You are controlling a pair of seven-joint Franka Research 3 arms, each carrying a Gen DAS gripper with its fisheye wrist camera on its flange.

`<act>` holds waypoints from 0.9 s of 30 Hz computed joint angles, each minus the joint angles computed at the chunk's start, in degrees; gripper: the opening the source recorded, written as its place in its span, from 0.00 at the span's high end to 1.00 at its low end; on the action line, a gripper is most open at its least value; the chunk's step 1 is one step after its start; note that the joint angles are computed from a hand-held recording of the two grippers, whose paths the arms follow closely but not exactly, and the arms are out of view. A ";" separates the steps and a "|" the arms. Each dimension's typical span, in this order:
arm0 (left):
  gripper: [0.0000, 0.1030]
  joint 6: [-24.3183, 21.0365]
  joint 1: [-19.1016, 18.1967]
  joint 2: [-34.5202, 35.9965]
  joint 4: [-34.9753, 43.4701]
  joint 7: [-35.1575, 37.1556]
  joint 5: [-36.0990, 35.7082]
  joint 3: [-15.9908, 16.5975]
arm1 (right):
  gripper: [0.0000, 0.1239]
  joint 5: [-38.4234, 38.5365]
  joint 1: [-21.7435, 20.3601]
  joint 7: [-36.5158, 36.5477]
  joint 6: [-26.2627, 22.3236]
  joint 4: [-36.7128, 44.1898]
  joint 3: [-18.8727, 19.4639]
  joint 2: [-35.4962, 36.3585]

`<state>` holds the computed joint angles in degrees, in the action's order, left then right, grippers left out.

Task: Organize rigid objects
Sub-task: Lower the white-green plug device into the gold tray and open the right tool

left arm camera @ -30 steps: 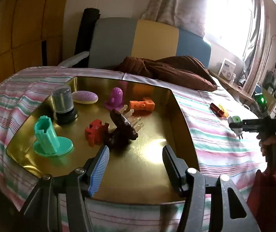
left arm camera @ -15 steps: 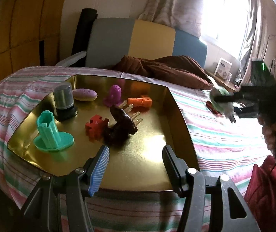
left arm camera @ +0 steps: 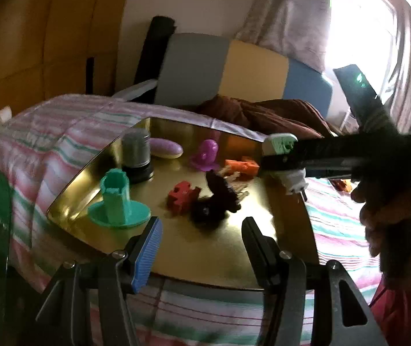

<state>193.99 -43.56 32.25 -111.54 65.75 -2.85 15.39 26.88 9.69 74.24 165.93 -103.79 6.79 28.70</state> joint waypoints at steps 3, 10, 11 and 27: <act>0.44 -0.73 1.26 -0.10 0.06 -0.59 0.28 -1.13 | 0.58 -8.26 6.70 7.64 -1.63 2.70 -7.52 2.30; 0.44 -0.51 1.25 -0.16 -0.01 -0.99 1.36 -1.06 | 0.58 -18.13 9.65 15.70 -5.13 5.26 -11.28 4.75; 0.44 -0.67 1.15 -0.13 0.02 -1.09 1.33 -0.95 | 0.58 -18.68 9.48 16.29 -5.66 5.20 -11.22 4.70; 0.44 -0.65 1.76 0.21 0.36 -2.11 3.44 -1.75 | 0.45 -19.97 8.94 19.85 10.10 -8.63 -12.04 -4.15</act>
